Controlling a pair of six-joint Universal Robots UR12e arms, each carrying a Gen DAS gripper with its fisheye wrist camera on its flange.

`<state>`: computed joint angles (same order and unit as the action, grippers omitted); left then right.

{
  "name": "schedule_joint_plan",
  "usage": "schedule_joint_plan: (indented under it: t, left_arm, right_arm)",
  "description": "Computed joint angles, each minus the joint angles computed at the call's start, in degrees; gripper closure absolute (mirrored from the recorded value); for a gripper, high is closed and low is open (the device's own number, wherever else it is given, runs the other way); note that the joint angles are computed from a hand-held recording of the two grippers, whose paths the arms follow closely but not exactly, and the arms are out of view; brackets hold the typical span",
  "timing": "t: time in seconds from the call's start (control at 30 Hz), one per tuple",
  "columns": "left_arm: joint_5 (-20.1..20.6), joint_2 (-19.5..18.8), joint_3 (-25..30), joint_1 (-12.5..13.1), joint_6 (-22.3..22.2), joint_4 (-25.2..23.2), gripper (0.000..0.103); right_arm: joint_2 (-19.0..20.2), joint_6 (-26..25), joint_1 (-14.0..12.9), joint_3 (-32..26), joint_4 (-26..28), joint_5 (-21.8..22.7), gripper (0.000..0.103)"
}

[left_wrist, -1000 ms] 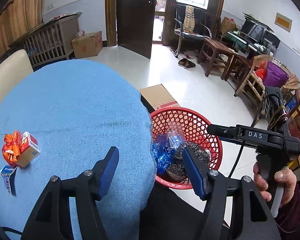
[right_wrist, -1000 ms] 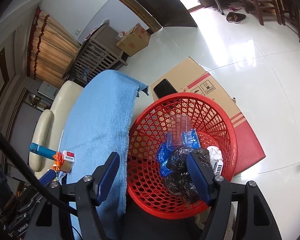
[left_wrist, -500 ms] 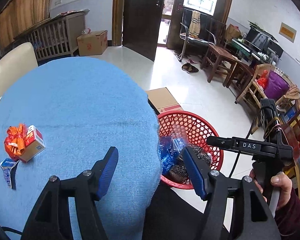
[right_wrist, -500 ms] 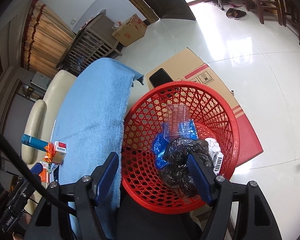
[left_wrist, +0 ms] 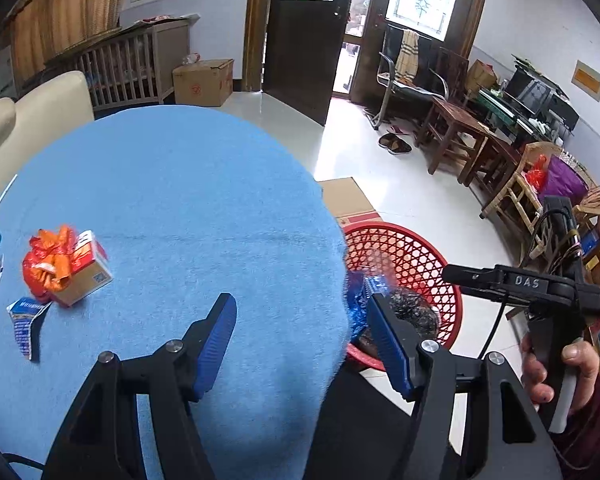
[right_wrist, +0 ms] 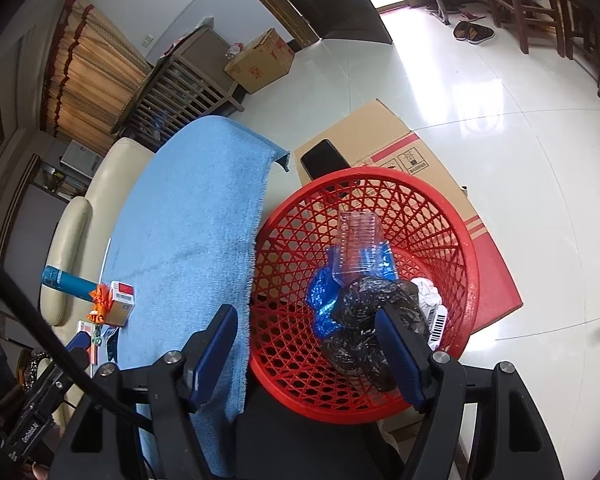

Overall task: Collect trash
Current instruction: 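Move both grippers back from the basket over the table, then grasp the crumpled blue toothpaste box with the left gripper while the right grasps the orange snack bag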

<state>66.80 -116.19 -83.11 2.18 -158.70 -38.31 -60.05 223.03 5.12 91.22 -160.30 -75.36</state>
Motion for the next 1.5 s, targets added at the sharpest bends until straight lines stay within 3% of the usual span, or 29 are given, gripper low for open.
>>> schedule_joint_plan:
  t: [0.3, 0.73, 0.93, 1.3, 1.5]
  left_arm:
    - [1.98, 1.07, -2.43, 2.75, -3.18, 3.08, 0.035]
    - [8.54, 1.59, -5.7, 9.82, -13.08, 9.39, 0.033]
    - [10.2, 1.22, -5.92, 12.66, -17.84, 10.17, 0.033]
    - [10.53, -0.46, -4.28, 13.82, -18.39, 9.13, 0.033]
    - [8.47, -1.9, -1.56, 14.51, -18.56, 6.81, 0.033]
  right_arm:
    - [1.7, -5.05, 2.12, -5.91, 3.33, 0.16, 0.028]
    - [9.32, -16.38, 7.44, -22.89, 14.43, 3.06, 0.028]
    - [13.3, -20.5, 9.53, -30.7, 20.13, 4.18, 0.028]
    - [21.35, -25.81, 12.74, -46.34, 29.44, 4.35, 0.028]
    - [26.57, -29.8, 14.26, -56.3, 32.45, 2.86, 0.029]
